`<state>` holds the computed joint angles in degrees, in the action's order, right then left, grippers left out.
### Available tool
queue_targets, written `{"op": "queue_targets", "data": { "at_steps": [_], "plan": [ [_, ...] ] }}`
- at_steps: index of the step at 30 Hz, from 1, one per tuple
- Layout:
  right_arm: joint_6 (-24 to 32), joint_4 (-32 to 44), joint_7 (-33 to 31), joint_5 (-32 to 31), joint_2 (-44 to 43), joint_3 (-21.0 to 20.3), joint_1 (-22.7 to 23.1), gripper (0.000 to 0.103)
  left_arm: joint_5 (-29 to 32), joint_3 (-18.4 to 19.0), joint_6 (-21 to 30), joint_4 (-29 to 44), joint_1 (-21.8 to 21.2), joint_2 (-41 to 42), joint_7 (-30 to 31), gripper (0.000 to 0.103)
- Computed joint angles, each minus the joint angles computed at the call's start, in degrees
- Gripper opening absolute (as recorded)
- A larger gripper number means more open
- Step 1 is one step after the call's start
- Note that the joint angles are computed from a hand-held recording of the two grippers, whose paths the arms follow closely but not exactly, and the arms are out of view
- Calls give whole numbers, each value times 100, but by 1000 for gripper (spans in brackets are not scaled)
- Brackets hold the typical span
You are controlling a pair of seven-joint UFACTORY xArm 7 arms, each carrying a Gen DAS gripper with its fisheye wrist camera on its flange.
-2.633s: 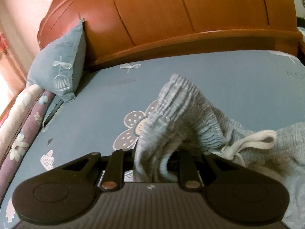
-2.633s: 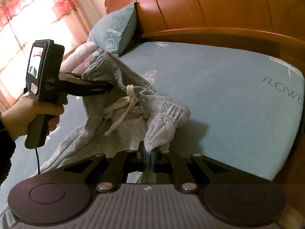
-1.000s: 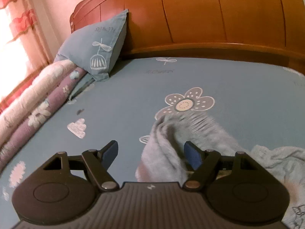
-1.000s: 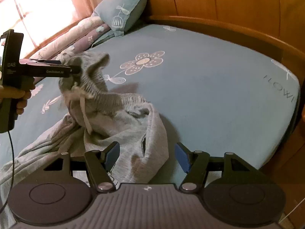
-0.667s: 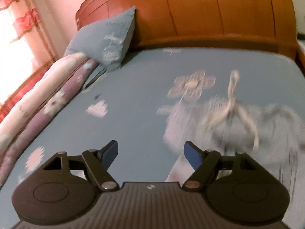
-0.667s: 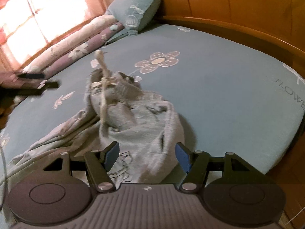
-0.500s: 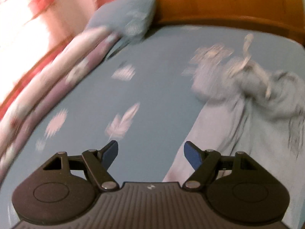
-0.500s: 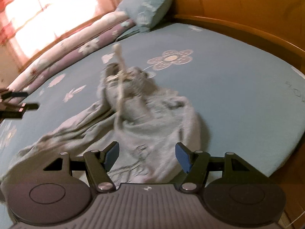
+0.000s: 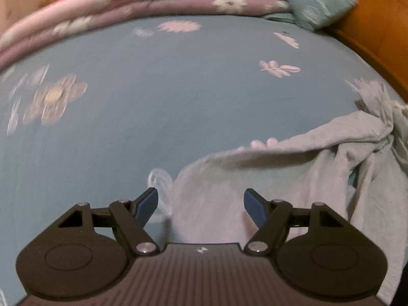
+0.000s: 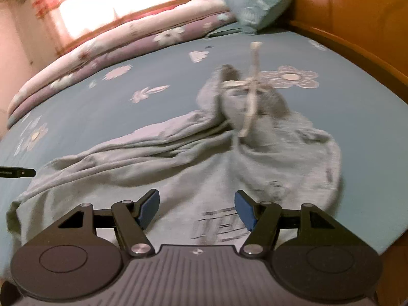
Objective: Fold clothes
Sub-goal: 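Open both grippers and release the garment onto the bed, then withdraw both open grippers above the spread grey garment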
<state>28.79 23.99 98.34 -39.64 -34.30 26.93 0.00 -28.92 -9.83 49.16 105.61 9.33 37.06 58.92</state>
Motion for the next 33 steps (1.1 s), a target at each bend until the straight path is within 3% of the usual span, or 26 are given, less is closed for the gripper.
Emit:
{"op": "queue_targets", "data": {
  "at_steps": [8,18,25,28,30,33],
  "plan": [
    [145,908,-98,-429,1097,124,242,71,-571,59,1409,156,486,94,-988,74],
    [801,1399,-311,-562,1486,-256,1197,74,-783,85,1812,305,486,462,-1694,74],
    [986,1424,-223,-604,1500,-413,1443,74,-996,-36,1891,346,529,560,-1920,73],
    [937,1436,-211,-644,1552,-461,1492,74,-1029,-71,1717,119,494,420,-1678,61],
    [910,1439,-211,-669,1584,-490,1513,74,-1024,-54,1624,33,453,365,-1602,37],
    [880,1429,-193,-704,1614,-529,1530,74,-995,-33,1408,-117,391,262,-1430,19]
  ]
}}
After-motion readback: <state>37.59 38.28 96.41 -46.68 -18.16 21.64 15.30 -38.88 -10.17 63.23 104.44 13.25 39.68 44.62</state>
